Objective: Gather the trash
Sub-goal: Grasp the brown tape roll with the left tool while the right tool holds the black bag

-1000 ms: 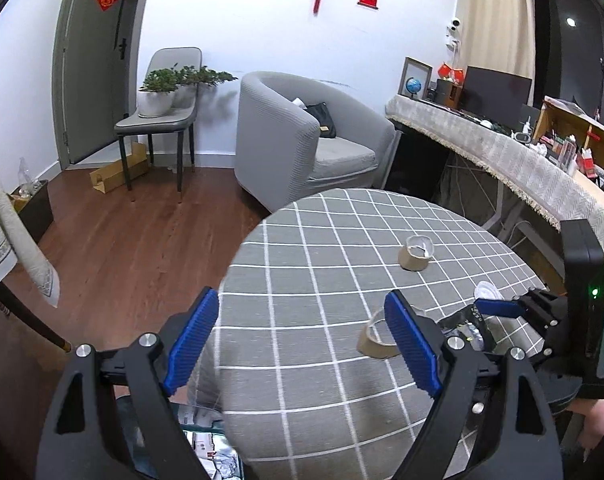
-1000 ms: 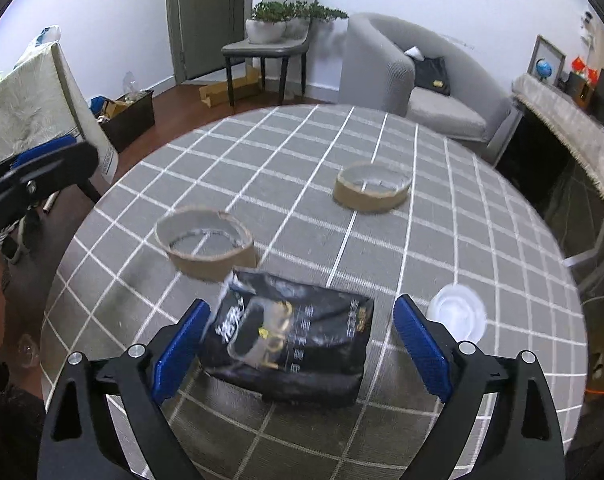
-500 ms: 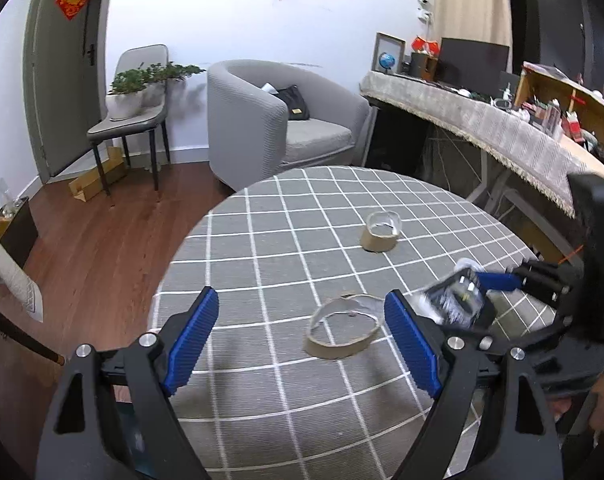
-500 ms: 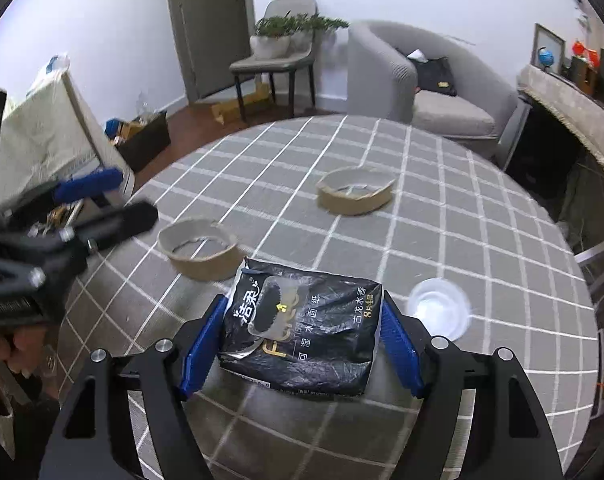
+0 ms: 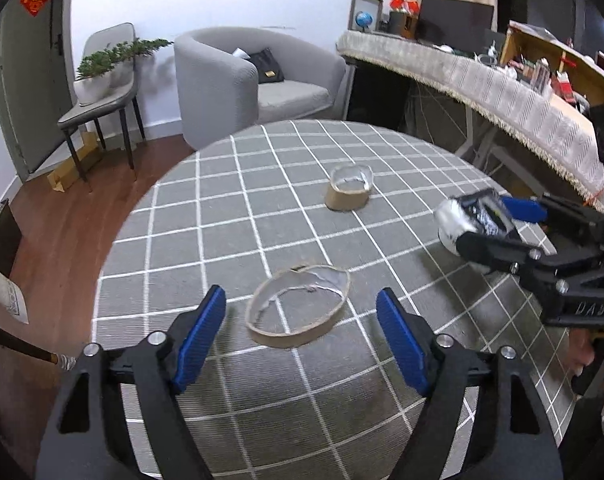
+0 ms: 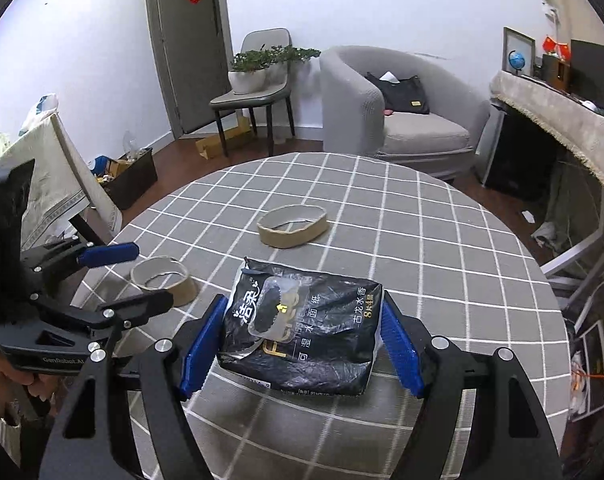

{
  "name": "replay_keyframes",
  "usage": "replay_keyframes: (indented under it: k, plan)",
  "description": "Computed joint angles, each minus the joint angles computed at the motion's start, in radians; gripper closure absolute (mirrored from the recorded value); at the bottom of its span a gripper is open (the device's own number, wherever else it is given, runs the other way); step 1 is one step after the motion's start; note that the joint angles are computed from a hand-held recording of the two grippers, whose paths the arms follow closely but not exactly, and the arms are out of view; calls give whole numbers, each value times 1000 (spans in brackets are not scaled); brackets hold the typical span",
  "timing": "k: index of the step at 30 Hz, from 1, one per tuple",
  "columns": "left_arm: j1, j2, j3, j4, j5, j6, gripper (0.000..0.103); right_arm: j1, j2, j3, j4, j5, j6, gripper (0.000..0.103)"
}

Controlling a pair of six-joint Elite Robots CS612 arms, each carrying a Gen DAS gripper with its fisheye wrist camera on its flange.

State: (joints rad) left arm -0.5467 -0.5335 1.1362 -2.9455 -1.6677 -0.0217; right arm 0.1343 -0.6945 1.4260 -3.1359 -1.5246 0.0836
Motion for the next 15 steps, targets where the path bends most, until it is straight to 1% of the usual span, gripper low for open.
replay_keyframes:
  k: [4, 7, 9, 11, 15]
  plan:
    - [-4, 7, -18, 41, 0, 2, 35, -5, 0, 3, 6, 5, 4, 28]
    - [-7, 9, -24, 49, -2, 3, 41, -5, 0, 2, 14, 4, 5, 28]
    - [-7, 12, -30, 58, -3, 0, 50, -6, 1, 0, 16, 4, 8, 28]
    - [-7, 12, -30, 56, -4, -1, 51, -10, 0, 1, 15, 8, 9, 28]
    - [-5, 8, -22, 34, -5, -16, 51, -6, 1, -6, 11, 4, 13, 28]
